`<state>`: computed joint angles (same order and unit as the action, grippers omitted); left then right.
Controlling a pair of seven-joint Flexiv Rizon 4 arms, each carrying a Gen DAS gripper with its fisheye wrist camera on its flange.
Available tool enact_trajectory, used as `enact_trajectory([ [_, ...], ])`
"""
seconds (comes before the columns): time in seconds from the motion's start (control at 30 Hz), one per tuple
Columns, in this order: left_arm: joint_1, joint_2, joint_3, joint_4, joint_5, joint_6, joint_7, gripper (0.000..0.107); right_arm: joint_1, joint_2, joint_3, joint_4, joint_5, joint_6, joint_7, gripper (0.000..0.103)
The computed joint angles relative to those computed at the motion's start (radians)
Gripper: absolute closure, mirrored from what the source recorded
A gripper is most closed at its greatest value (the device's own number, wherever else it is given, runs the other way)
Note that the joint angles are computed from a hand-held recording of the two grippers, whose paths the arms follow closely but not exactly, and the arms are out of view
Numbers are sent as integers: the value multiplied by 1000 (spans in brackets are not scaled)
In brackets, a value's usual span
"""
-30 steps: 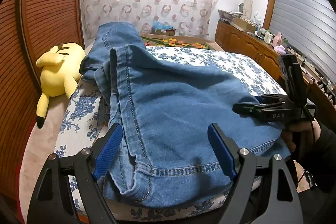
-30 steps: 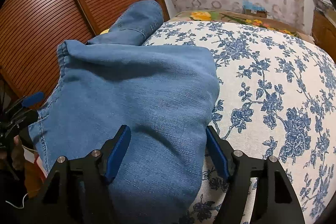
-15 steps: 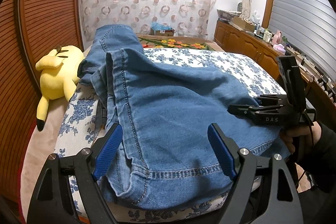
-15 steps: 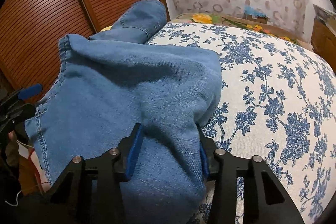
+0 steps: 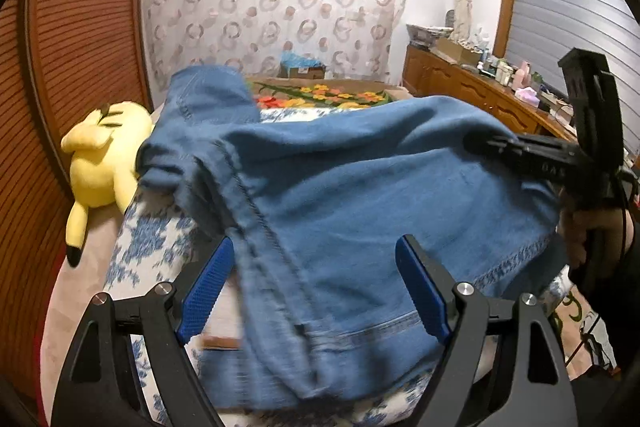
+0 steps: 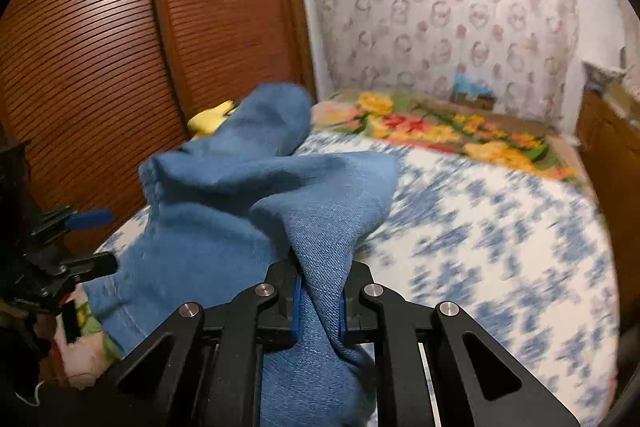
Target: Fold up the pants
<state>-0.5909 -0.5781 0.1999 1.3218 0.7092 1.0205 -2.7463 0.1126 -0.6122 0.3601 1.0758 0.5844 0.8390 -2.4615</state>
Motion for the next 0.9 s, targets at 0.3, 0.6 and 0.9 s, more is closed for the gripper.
enact_trajectory([
  [0.3, 28, -82, -27, -127, -67, 16, 124, 23, -26, -126, -121, -162, -153, -2, 209, 89],
  [0.6, 42, -198, -32, -258, -213, 8, 280, 23, -44, -189, -140, -211, -296, -56, 231, 69],
  [0.9, 30, -256, -31, -296, -307, -32, 363, 23, -40, -178, -62, -217, -260, -65, 127, 69],
])
